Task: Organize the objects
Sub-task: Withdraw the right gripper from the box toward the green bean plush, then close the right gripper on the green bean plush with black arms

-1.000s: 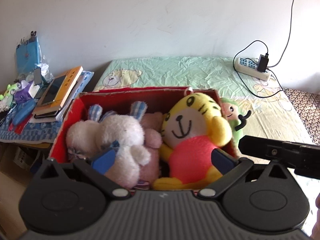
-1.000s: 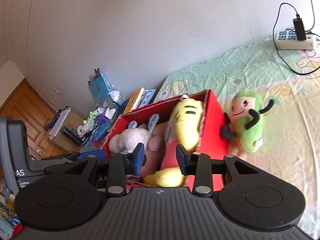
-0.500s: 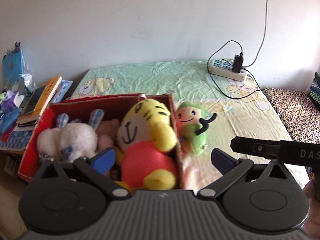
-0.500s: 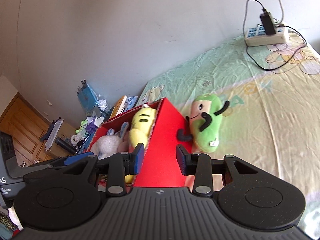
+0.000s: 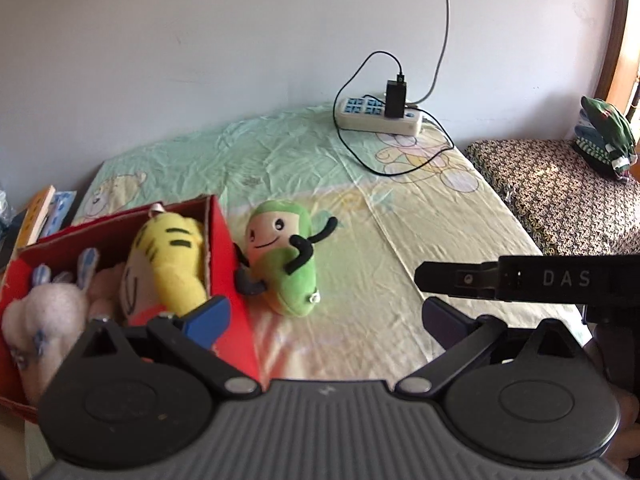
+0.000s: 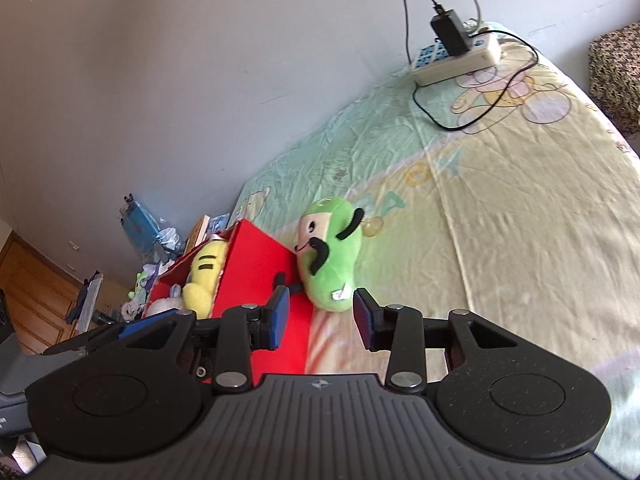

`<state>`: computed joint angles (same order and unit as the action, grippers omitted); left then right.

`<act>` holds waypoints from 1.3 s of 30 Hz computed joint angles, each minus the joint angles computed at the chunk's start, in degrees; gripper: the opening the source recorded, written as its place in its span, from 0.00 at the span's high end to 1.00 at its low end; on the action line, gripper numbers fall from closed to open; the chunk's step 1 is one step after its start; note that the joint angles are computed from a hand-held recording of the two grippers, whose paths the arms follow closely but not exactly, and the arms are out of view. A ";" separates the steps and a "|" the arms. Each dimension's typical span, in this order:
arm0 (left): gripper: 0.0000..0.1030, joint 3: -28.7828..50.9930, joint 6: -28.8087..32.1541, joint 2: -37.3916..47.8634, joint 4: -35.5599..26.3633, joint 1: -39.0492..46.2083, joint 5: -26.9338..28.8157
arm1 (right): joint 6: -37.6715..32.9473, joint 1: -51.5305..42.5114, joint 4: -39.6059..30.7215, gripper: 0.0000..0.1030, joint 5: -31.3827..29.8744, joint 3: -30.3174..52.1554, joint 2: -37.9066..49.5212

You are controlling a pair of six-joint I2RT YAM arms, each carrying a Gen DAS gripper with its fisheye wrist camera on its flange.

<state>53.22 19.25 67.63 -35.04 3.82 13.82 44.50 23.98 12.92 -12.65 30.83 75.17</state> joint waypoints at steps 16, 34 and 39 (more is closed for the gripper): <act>0.01 -14.33 0.98 4.49 15.00 -10.14 -9.42 | -4.81 -7.48 0.80 0.58 -10.55 3.79 11.52; 0.02 -20.62 10.29 10.88 27.19 -7.10 -4.13 | -4.78 -4.82 -6.50 0.43 -17.04 30.57 36.83; 0.02 -18.84 12.00 11.90 25.09 -4.41 -1.13 | -3.26 -3.59 -6.63 0.41 -16.68 35.17 41.68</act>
